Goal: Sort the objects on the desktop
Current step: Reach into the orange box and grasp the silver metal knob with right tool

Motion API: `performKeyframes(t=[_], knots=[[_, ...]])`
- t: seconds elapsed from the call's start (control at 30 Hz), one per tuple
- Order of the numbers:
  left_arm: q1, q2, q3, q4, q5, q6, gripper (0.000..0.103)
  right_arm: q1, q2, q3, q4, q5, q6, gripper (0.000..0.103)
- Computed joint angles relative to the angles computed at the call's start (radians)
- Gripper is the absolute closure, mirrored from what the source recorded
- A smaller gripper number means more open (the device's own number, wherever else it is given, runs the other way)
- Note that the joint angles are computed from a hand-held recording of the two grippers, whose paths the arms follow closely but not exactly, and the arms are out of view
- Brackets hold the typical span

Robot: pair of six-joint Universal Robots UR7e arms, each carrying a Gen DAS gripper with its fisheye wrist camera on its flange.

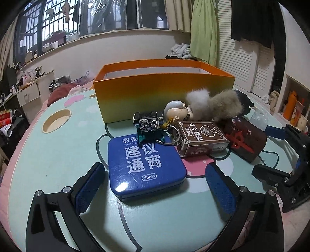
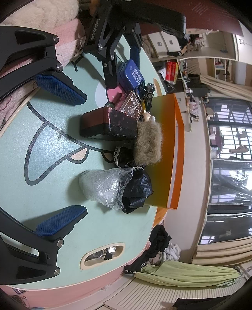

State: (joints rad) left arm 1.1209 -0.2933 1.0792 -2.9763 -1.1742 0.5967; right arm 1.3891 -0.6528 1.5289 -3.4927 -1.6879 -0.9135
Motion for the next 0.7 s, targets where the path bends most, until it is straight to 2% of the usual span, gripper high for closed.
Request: performKeyframes(t=[0.23,0.37,0.43,0.5,0.63,0.7], knots=[[0.002,0.002,-0.007,0.003,-0.006,0.001,0.0,0.004,-0.023,0.009,0.031,-0.013,0.023,0.0],[0.003,0.002,-0.007,0.003,-0.007,0.001,0.0,0.008,-0.09,0.01,0.142,0.063,0.126,0.0],[0.002,0.001,-0.004,0.0,-0.006,0.002,0.0,0.034,-0.094,-0.037,0.156,0.068,0.183,0.0],[0.003,0.001,-0.006,0.001,-0.007,0.002,0.0,0.074,-0.067,-0.118,0.186,0.021,0.21,0.0],[0.002,0.002,-0.006,0.001,-0.007,0.001,0.0,0.166,0.078,-0.408,0.343,-0.214,0.215,0.0],[0.002,0.002,-0.006,0.0,-0.006,0.001,0.0,0.181,0.139,-0.527,0.429,-0.261,0.227,0.0]])
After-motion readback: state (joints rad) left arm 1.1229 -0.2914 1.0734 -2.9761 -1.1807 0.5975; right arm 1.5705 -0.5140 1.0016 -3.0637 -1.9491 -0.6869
